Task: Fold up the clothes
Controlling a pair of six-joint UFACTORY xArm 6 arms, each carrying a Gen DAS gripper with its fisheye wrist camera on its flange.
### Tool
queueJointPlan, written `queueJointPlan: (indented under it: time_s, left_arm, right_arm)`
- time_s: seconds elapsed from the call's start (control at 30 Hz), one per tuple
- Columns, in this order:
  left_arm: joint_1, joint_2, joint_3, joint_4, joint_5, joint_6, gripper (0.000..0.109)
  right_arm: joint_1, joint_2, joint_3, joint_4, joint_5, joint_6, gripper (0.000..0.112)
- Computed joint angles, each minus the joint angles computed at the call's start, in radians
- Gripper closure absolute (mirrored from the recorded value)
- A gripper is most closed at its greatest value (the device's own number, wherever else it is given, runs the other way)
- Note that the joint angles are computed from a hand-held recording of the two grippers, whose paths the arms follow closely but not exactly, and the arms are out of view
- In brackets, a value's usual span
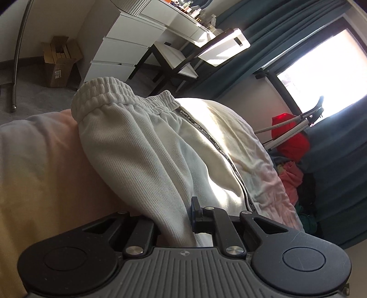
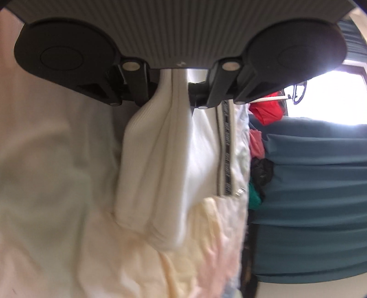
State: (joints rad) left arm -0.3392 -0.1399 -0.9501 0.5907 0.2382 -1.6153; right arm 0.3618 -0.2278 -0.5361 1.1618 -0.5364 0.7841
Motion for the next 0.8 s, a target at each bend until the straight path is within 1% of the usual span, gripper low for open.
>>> queueJointPlan:
  time_s: [0.1,0.13,0.2,0.27,0.3,0.33,0.37,0.4,0.43,0.47,0.53,0.57,0.6,0.63,0.67,0.73,0.8]
  left_arm:
    - [-0.007,0.006,-0.01,0.006,0.016,-0.001,0.098]
    - [-0.008,0.013,-0.018,0.01,0.022,0.001,0.098]
    - [-0.017,0.025,-0.035,0.01,0.042,0.013,0.095]
    - [-0.026,0.034,-0.05,0.014,0.061,0.022,0.093]
    - [-0.028,0.034,-0.052,0.029,0.065,0.012,0.092]
    - [-0.031,0.035,-0.055,0.045,0.068,0.002,0.092]
    - [-0.031,0.034,-0.056,0.053,0.068,-0.001,0.092]
    - [-0.028,0.033,-0.054,0.053,0.062,-0.002,0.092]
    - [-0.027,0.031,-0.05,0.051,0.056,-0.004,0.092]
    - [-0.024,0.028,-0.044,0.045,0.049,-0.004,0.092]
    - [-0.019,0.023,-0.033,0.036,0.033,-0.007,0.092]
    - [-0.017,0.022,-0.03,0.035,0.028,-0.01,0.092]
    - [-0.016,0.022,-0.029,0.036,0.025,-0.012,0.092]
    - [-0.016,0.023,-0.029,0.037,0.026,-0.012,0.093]
    - [-0.016,0.023,-0.03,0.036,0.027,-0.009,0.092]
    - [-0.018,0.023,-0.03,0.03,0.033,0.001,0.092]
    - [-0.023,0.018,-0.03,0.014,0.048,0.023,0.091]
  right_arm:
    - [0.027,0.012,-0.026,0.115,-0.024,-0.085,0.095]
    - [0.032,0.013,-0.034,0.162,-0.021,-0.118,0.094]
    - [0.042,0.013,-0.045,0.251,-0.029,-0.179,0.093]
    - [0.042,0.014,-0.044,0.277,-0.049,-0.181,0.091]
    - [0.046,0.016,-0.036,0.262,-0.081,-0.166,0.091]
    - [0.045,0.013,-0.018,0.204,-0.12,-0.138,0.091]
    - [0.037,0.01,0.011,0.116,-0.161,-0.087,0.091]
    - [0.032,0.002,0.029,0.05,-0.2,-0.078,0.091]
    - [0.032,-0.006,0.031,0.025,-0.235,-0.11,0.091]
    - [0.046,-0.003,0.02,0.042,-0.279,-0.185,0.091]
    - [0.085,0.004,-0.014,0.157,-0.355,-0.354,0.092]
    - [0.092,0.004,-0.03,0.224,-0.347,-0.391,0.092]
    - [0.092,-0.004,-0.032,0.28,-0.316,-0.387,0.092]
    - [0.072,0.001,-0.041,0.311,-0.265,-0.366,0.092]
    - [0.052,0.003,-0.028,0.304,-0.21,-0.303,0.091]
    - [0.01,-0.011,0.036,0.201,-0.123,-0.094,0.091]
    - [-0.021,-0.012,0.103,0.021,-0.125,0.116,0.087]
